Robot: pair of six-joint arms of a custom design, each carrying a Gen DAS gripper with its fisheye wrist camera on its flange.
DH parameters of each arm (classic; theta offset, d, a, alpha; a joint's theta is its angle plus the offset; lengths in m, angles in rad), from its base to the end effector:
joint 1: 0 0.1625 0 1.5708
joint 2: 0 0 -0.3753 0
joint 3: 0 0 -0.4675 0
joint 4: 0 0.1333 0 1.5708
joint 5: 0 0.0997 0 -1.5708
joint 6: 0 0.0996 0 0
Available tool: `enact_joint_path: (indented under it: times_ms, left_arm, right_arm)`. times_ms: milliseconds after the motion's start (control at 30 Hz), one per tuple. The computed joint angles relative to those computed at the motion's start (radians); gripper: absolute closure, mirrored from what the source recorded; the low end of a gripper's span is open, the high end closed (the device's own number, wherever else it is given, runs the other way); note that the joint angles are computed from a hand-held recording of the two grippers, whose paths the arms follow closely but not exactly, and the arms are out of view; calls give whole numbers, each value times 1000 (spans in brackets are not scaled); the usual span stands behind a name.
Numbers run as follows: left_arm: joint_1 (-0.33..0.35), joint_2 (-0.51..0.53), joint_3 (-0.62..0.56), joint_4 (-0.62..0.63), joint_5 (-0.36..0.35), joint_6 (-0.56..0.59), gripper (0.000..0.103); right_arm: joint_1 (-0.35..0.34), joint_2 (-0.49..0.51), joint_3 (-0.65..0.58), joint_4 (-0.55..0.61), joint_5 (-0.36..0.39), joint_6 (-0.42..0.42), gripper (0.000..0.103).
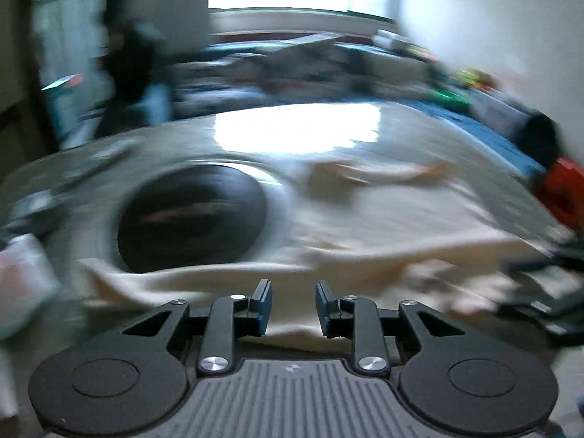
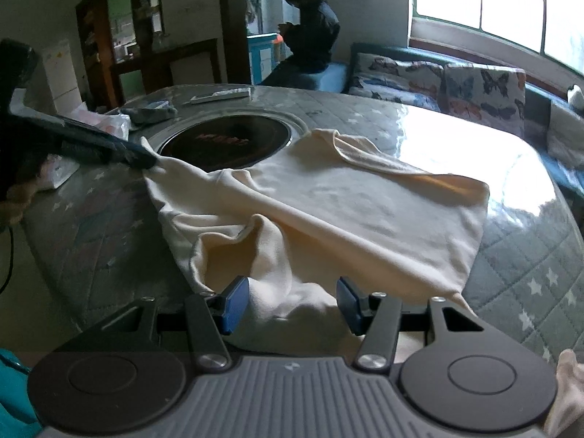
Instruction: Fold clothes
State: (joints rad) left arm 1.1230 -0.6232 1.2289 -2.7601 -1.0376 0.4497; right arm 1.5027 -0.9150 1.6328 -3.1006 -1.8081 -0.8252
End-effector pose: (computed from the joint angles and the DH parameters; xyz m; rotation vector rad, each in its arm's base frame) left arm -0.1891 -0.8184 0.0987 0.9042 2.3528 -0.7539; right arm 0.0606 -0.7257 0.1582 0.7925 -2.3339 0.8276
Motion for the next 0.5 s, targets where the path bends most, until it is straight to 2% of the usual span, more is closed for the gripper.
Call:
enact_joint_path:
  times_ms: [133,333,467,500]
  left_arm:
    - [-13,18,2,63,-100,75,72]
    - [-23,55,-28,107,-124,103,72]
    - [-21,62,-38,115,-132,116,71]
    - [-21,62,-39,116,-139,114,71]
  right_arm:
    - [9,5,16,-48,5,-77,50]
    - [17,26,18,-68,-3,-164,60]
    - [22,36,21,-78,-8,-215,71]
    - [24,38,21,-80,-11,-224,77]
